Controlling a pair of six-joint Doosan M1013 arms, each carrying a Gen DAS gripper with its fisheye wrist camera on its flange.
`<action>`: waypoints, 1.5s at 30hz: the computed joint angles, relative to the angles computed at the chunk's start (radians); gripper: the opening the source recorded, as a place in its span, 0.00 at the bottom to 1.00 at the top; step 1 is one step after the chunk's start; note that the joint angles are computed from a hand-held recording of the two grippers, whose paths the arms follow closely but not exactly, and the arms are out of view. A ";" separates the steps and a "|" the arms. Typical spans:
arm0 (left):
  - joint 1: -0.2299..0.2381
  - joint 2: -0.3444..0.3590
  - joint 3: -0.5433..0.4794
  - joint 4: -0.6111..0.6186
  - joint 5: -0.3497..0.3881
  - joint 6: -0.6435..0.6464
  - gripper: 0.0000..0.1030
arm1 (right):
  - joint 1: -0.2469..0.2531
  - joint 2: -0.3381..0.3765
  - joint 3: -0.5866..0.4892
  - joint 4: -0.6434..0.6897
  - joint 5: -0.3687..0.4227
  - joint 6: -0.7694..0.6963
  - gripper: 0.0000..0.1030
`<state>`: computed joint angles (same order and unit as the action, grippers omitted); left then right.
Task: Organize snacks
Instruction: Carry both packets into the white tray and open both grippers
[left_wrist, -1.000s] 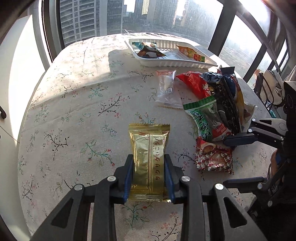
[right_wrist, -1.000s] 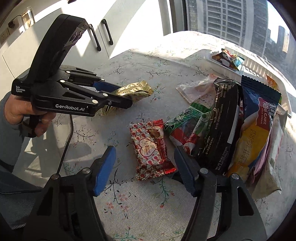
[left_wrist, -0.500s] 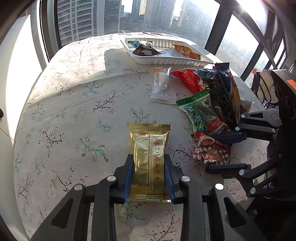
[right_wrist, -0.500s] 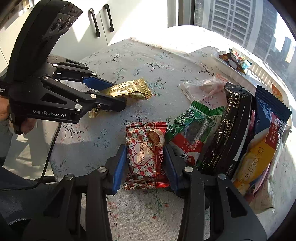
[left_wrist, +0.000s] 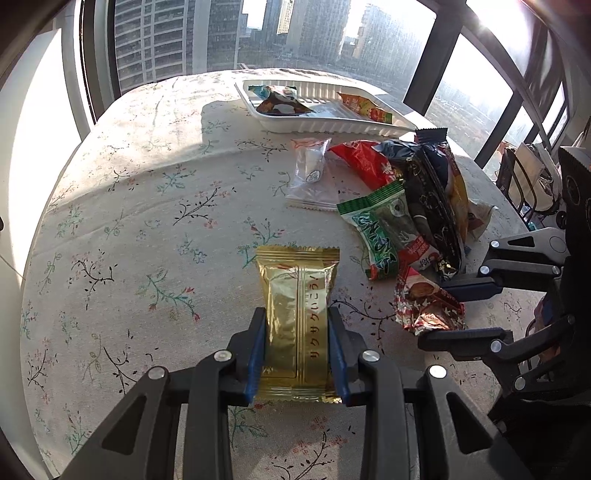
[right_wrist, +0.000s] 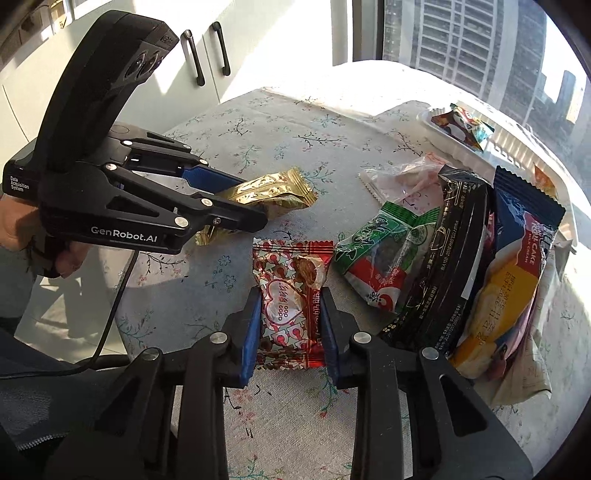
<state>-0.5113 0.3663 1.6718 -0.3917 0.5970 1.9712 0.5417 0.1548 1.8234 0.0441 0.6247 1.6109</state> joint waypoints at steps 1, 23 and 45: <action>0.001 -0.001 0.000 -0.012 -0.002 0.007 0.32 | -0.003 -0.010 0.006 0.019 -0.010 -0.008 0.26; -0.024 0.135 -0.329 -0.088 0.017 0.065 0.32 | -0.336 -0.210 0.074 0.197 -0.188 0.028 0.26; -0.099 0.464 -0.797 0.223 0.266 -0.199 0.32 | -0.407 0.100 -0.206 -0.005 0.002 0.048 0.26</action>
<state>-0.6107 0.8305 0.8748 -0.1689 0.8631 1.7724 0.1344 0.2552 1.6171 0.0393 0.6270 1.6594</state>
